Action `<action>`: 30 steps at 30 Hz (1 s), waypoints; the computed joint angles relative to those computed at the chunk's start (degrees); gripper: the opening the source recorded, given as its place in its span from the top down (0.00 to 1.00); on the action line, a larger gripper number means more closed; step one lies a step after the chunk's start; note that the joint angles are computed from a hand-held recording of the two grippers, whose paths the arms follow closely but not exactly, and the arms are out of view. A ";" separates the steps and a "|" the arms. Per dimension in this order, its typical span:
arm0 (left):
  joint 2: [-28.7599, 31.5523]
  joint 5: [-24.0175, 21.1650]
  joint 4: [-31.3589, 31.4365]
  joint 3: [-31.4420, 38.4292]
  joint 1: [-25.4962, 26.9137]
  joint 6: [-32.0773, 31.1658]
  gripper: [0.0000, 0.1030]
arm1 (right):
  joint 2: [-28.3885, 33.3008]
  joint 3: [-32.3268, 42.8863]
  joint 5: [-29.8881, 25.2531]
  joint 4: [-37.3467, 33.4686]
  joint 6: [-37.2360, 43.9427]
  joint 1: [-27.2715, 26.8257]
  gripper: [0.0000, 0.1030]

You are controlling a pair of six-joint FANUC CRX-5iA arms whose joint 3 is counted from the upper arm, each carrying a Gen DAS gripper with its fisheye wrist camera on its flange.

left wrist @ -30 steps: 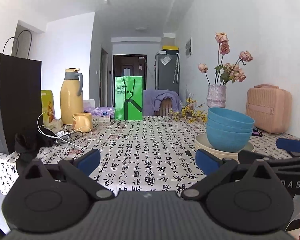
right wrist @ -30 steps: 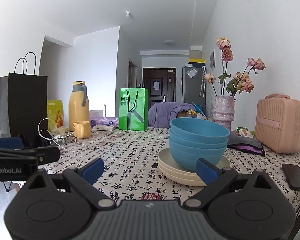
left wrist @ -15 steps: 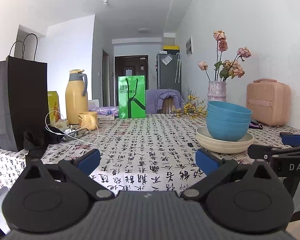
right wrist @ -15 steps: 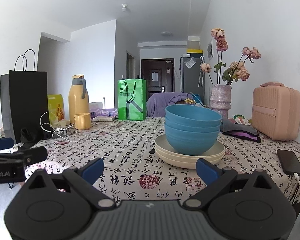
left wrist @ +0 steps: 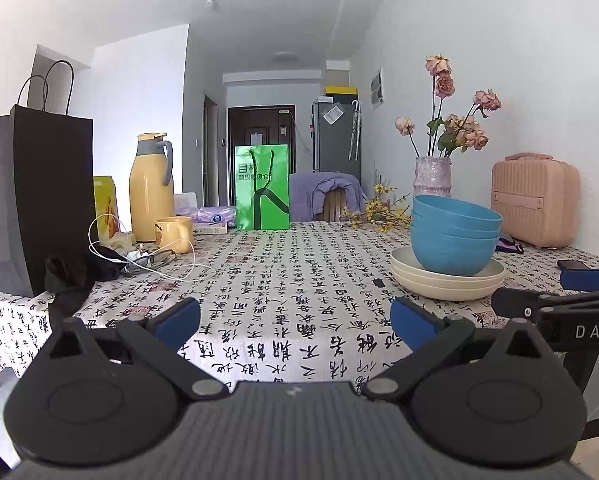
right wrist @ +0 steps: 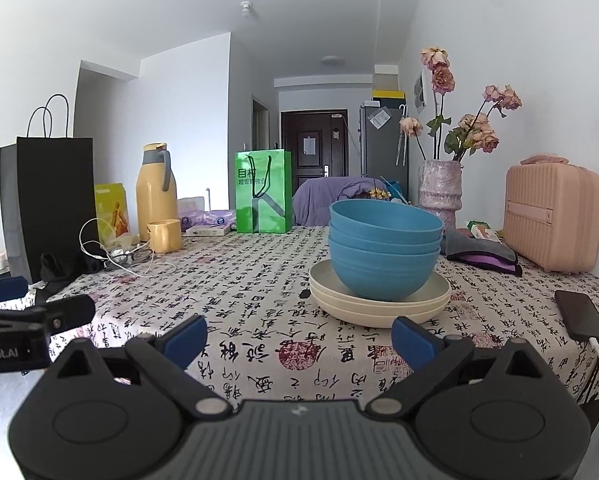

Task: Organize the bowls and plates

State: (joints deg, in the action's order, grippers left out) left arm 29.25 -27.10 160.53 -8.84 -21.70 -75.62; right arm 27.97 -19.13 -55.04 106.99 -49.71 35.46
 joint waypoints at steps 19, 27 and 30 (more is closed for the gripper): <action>0.07 0.83 -1.01 0.03 0.24 1.25 0.00 | -0.12 -0.19 0.31 0.10 -0.27 -0.13 0.04; 0.12 0.49 -0.73 0.02 0.23 0.85 0.00 | -0.04 -0.03 0.22 -0.12 0.05 -0.17 0.03; 0.13 0.50 -0.74 0.04 0.23 0.80 0.00 | -0.07 -0.01 0.31 -0.15 0.11 -0.23 0.03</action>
State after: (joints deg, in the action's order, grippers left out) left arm 29.38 -26.60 159.79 -8.80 -21.47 -74.82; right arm 27.90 -19.14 -54.73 106.84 -49.60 35.23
